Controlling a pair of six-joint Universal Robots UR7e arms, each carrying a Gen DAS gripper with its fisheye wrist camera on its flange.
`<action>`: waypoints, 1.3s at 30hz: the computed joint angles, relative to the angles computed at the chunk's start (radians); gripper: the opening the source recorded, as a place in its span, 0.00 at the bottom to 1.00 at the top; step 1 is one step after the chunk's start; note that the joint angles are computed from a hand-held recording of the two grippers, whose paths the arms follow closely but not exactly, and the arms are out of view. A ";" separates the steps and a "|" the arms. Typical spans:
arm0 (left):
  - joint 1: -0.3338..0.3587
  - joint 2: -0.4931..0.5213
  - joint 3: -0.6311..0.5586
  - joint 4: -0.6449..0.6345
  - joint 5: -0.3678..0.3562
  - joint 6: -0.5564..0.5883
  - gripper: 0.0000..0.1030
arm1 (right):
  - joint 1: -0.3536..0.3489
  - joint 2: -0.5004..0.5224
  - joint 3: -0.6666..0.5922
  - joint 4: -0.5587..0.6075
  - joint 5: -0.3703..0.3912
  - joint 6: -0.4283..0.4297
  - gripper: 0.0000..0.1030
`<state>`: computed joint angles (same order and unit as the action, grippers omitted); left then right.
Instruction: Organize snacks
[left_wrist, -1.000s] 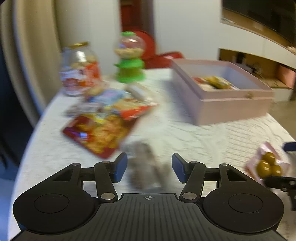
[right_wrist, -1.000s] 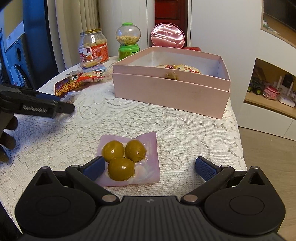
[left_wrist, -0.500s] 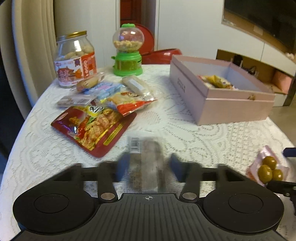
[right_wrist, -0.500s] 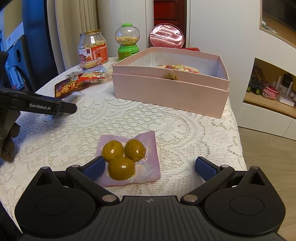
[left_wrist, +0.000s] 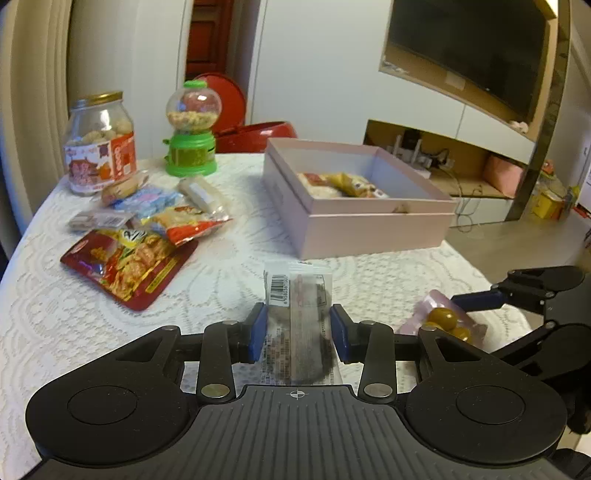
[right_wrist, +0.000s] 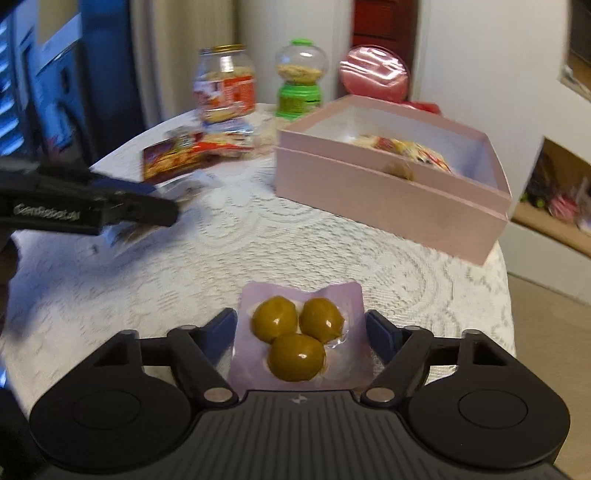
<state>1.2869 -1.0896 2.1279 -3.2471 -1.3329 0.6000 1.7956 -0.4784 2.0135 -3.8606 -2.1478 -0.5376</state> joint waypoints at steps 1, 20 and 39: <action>-0.001 -0.003 0.002 0.000 -0.006 0.000 0.41 | 0.005 -0.005 0.010 -0.018 -0.005 -0.008 0.72; -0.057 0.300 -0.464 0.207 -0.122 -0.223 0.44 | -0.002 -0.119 0.025 -0.132 -0.061 -0.052 0.72; 0.141 0.137 -0.335 -0.004 0.006 -0.173 0.44 | -0.019 0.089 -0.745 0.689 -0.036 0.218 0.79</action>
